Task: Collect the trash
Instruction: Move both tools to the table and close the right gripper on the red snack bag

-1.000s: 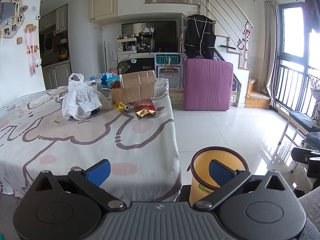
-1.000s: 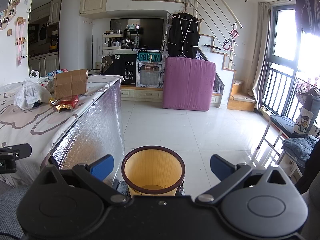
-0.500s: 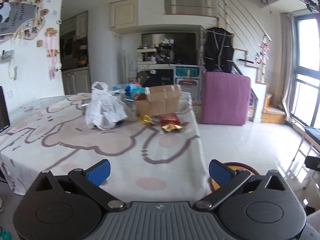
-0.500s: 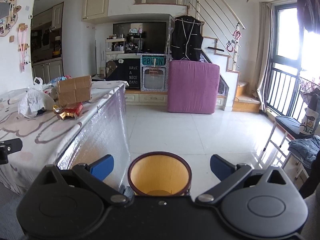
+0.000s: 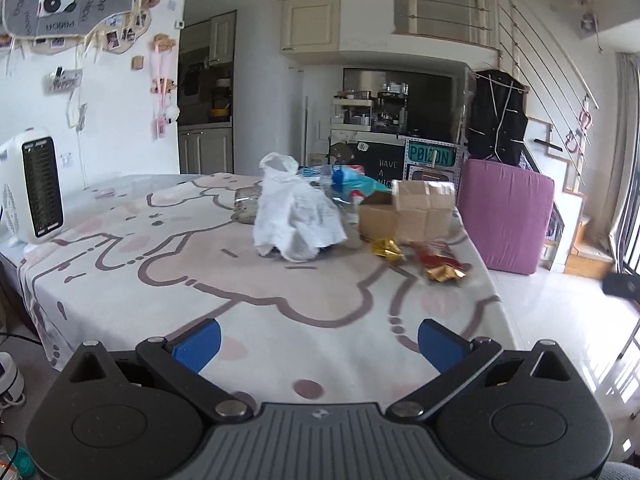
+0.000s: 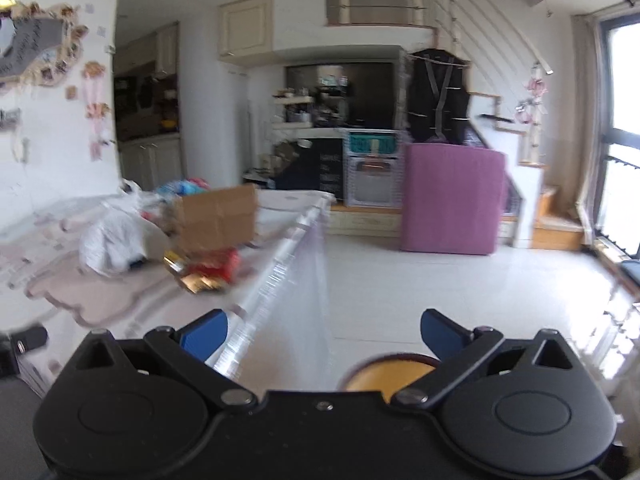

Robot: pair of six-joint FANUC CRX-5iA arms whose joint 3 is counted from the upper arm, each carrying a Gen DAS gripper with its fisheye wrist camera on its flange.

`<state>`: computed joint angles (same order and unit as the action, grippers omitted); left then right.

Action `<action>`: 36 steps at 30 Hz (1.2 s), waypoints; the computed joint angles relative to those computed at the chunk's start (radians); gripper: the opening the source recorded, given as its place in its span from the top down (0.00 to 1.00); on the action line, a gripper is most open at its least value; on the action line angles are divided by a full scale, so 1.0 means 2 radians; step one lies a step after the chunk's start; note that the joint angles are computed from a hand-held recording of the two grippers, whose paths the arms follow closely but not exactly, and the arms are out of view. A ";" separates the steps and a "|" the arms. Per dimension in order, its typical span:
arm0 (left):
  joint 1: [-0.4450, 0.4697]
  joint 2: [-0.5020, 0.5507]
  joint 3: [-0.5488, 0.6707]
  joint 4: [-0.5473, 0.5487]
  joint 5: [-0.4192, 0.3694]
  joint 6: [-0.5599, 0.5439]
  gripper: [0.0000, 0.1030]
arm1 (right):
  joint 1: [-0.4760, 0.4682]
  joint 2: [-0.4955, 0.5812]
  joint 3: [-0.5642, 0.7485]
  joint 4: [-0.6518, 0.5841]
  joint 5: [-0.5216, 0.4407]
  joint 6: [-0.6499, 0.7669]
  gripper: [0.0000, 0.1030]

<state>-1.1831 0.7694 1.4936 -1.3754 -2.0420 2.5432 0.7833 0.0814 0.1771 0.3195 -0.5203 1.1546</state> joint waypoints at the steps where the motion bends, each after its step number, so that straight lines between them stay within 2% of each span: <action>1: 0.003 -0.014 -0.024 0.007 0.003 0.013 0.00 | 0.002 0.012 0.017 -0.015 0.001 0.010 0.00; 5: 0.017 -0.061 -0.102 0.033 0.015 0.054 0.00 | 0.014 0.060 0.067 -0.004 0.004 0.005 0.00; 10: 0.035 -0.101 -0.163 0.052 0.030 0.089 0.00 | 0.020 0.145 0.214 -0.102 -0.084 0.093 0.01; 12: 0.042 -0.111 -0.179 0.056 0.035 0.100 0.00 | 0.021 0.182 0.276 -0.130 -0.122 0.111 0.15; 14: 0.048 -0.117 -0.187 0.057 0.037 0.105 0.00 | 0.023 0.220 0.335 -0.143 -0.162 0.113 0.19; 21: 0.083 -0.139 -0.205 0.079 0.071 0.131 0.00 | 0.033 0.327 0.493 -0.141 -0.255 0.092 0.38; 24: 0.105 -0.147 -0.208 0.092 0.093 0.145 0.00 | 0.035 0.334 0.500 -0.136 -0.266 0.095 0.46; 26: 0.119 -0.144 -0.199 0.095 0.102 0.142 0.00 | 0.038 0.316 0.459 -0.122 -0.241 0.100 0.48; 30: 0.140 -0.132 -0.180 0.088 0.130 0.100 0.00 | 0.039 0.297 0.429 -0.124 -0.228 0.114 0.50; 33: 0.160 -0.115 -0.161 0.087 0.142 0.049 0.00 | 0.036 0.283 0.413 -0.139 -0.223 0.128 0.50; 36: 0.186 -0.109 -0.157 0.121 0.162 0.026 0.00 | 0.033 0.274 0.403 -0.153 -0.222 0.138 0.50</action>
<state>-0.8120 0.5514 1.1801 -1.1337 -1.7178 2.5958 0.8487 0.6294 0.9825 0.0145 -0.9637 1.4297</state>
